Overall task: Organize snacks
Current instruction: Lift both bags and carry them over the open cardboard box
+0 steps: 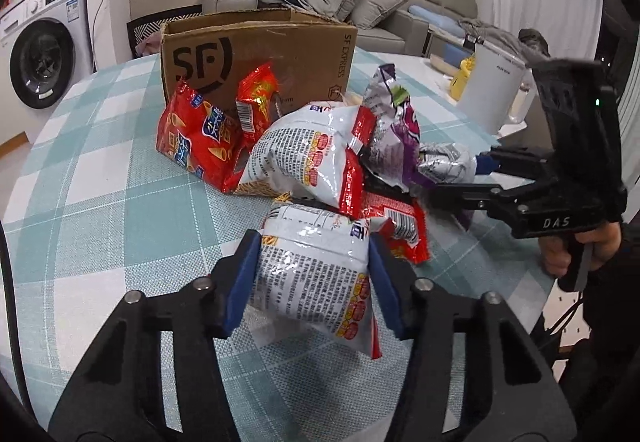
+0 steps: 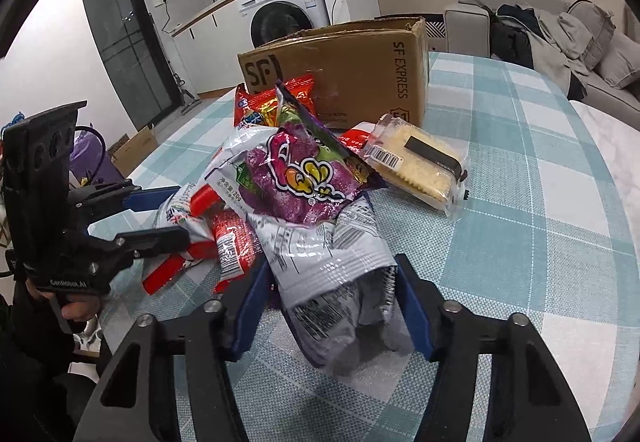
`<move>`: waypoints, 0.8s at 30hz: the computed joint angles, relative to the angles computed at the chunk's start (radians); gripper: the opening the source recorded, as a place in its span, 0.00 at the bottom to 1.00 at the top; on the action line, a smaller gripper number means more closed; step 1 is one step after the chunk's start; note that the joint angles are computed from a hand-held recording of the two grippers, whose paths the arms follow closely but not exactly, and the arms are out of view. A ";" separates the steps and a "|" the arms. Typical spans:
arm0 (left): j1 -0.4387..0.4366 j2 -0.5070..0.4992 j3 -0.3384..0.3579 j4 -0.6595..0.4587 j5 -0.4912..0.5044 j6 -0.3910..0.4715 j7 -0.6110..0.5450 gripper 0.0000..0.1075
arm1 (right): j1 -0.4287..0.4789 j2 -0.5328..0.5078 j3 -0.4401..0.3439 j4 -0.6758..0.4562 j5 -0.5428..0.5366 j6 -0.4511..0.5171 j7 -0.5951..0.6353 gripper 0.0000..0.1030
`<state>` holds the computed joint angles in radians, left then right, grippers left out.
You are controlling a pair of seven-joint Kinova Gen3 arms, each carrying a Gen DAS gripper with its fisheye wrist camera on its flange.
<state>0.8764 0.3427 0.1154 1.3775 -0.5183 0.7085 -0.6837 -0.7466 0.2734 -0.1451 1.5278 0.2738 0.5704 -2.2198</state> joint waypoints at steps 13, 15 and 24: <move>0.022 -0.067 -0.020 0.102 -0.092 -0.084 0.162 0.45 | -0.053 -0.073 0.028 0.087 0.177 -0.038 -0.200 0.53; 0.028 -0.080 -0.019 0.114 -0.123 -0.088 0.202 0.45 | -0.050 -0.083 0.020 0.093 0.199 -0.039 -0.223 0.53; 0.041 -0.125 -0.004 0.146 -0.324 -0.065 0.422 0.45 | -0.072 -0.116 0.000 0.095 0.355 -0.039 -0.363 0.53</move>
<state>0.9174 0.2176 0.1113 1.5240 -0.8419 0.6434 -0.2615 -0.8184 0.1578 -0.1451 1.6229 0.6291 0.5313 -2.5832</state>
